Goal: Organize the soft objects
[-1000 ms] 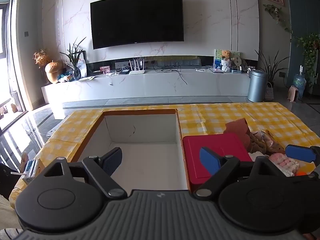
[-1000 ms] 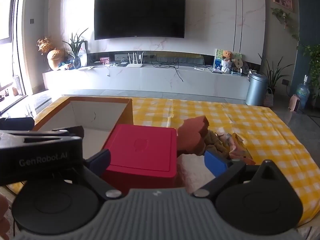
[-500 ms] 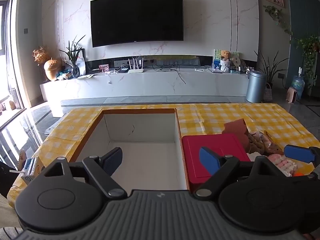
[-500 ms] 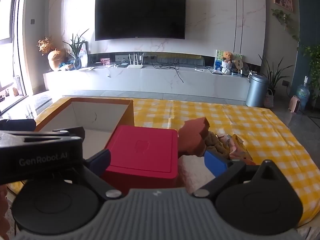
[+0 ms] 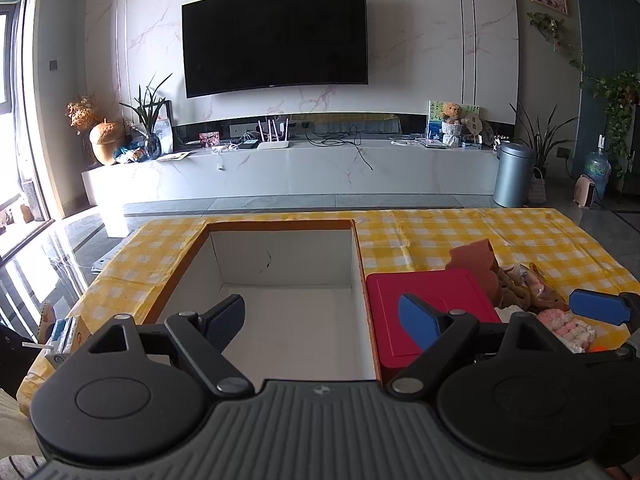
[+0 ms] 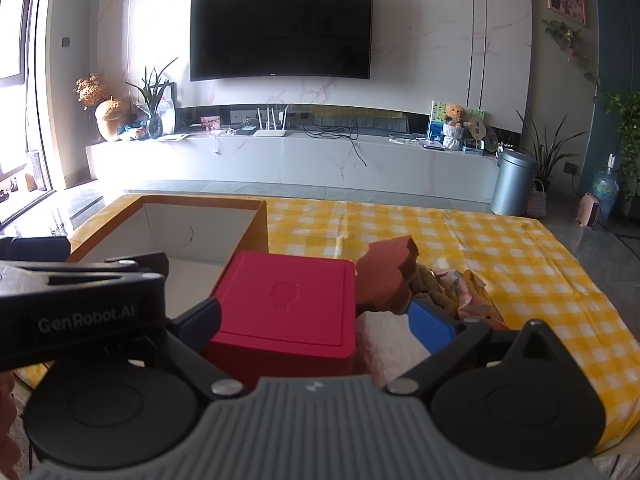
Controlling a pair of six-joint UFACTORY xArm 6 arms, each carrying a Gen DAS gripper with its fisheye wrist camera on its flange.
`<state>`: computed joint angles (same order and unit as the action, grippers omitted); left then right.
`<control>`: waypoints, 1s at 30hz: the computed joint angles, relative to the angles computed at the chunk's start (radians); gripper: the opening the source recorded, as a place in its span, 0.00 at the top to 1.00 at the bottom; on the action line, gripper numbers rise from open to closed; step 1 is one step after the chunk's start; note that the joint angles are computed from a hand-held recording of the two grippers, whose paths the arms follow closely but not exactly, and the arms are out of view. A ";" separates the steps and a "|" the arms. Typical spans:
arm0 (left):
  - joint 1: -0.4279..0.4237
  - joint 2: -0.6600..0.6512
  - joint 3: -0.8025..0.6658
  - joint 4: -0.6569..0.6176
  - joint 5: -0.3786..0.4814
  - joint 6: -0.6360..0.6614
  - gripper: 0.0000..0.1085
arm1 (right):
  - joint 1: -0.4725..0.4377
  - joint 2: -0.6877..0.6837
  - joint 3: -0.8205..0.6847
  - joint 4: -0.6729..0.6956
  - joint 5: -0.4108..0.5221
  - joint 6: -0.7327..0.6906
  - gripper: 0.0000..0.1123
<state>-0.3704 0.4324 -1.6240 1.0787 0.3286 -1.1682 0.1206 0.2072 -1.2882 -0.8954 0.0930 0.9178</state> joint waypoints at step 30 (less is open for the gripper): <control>0.001 0.002 0.003 -0.075 0.003 0.058 0.06 | 0.009 0.002 0.001 -0.001 0.004 0.009 0.13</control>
